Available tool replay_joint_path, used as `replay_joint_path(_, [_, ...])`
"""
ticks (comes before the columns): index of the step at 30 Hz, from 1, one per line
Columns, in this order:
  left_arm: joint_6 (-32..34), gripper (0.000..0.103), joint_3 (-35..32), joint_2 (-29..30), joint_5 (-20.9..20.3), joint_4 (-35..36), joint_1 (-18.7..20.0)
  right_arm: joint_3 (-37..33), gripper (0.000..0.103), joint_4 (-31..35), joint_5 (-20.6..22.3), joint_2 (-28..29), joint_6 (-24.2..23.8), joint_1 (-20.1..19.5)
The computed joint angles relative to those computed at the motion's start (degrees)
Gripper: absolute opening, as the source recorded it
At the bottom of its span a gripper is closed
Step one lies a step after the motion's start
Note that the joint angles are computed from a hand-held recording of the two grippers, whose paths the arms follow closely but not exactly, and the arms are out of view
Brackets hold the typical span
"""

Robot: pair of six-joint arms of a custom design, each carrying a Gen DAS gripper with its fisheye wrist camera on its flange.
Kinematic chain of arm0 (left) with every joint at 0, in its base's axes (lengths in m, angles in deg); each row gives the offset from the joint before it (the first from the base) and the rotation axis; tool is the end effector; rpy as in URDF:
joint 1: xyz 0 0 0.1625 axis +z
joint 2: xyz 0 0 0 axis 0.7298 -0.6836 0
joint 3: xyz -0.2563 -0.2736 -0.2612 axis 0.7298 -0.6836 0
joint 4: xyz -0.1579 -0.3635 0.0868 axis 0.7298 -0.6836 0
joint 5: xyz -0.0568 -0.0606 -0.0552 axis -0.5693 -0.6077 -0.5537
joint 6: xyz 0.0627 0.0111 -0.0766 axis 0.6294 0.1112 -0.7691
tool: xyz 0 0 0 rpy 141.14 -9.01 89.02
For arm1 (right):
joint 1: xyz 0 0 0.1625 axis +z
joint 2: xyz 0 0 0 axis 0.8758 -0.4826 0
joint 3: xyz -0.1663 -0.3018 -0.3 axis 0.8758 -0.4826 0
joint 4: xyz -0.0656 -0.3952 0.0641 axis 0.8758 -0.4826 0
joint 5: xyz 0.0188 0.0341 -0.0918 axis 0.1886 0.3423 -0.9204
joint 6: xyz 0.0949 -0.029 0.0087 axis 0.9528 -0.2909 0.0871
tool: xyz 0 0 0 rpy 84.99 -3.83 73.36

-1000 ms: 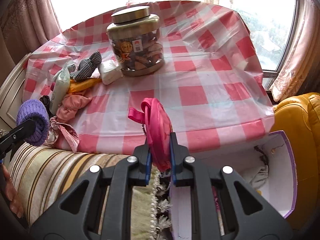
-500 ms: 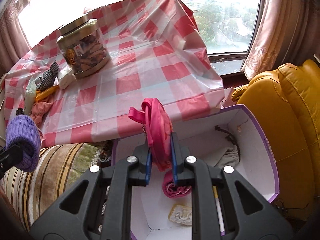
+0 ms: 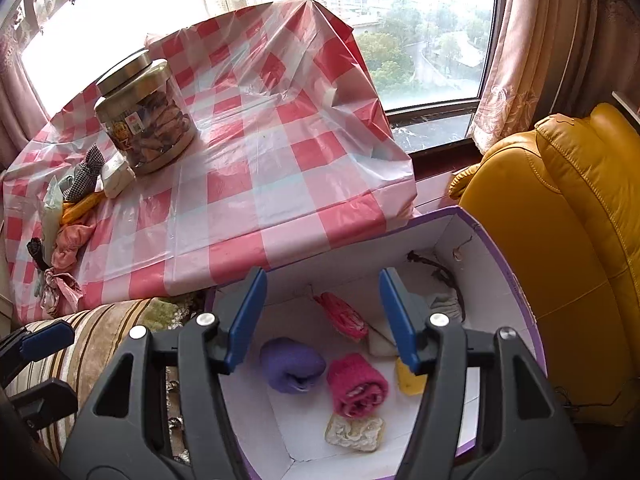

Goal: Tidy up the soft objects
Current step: 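Move both open tools back over the pile of soft items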

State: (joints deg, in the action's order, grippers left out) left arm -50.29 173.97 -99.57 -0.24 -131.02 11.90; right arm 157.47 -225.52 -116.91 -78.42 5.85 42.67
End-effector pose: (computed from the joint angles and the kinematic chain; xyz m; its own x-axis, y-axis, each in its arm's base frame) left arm -0.1166 -0.5222 0.1936 -0.9141 0.2666 -0.3055 0.3816 0.8204 -0.4258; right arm 0.2163 -0.5885 0.0722 -0.7658 -0.0242 0.6427 -0.3781 0.8253 -0.4195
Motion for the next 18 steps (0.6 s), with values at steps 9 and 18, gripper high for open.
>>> replay_joint_path(9, [-1.51, 0.072, 0.42, -2.61, 2.89, -0.99, 2.25, -1.38, 0.066, 2.15, 0.08, 1.31, -0.48, 1.64])
replay_joint_path(18, [-3.16, 0.072, 1.0, -6.35, 5.98, -2.68, 5.58, -3.5, 0.069, 5.22, -0.16, 3.02, -0.7, 3.38])
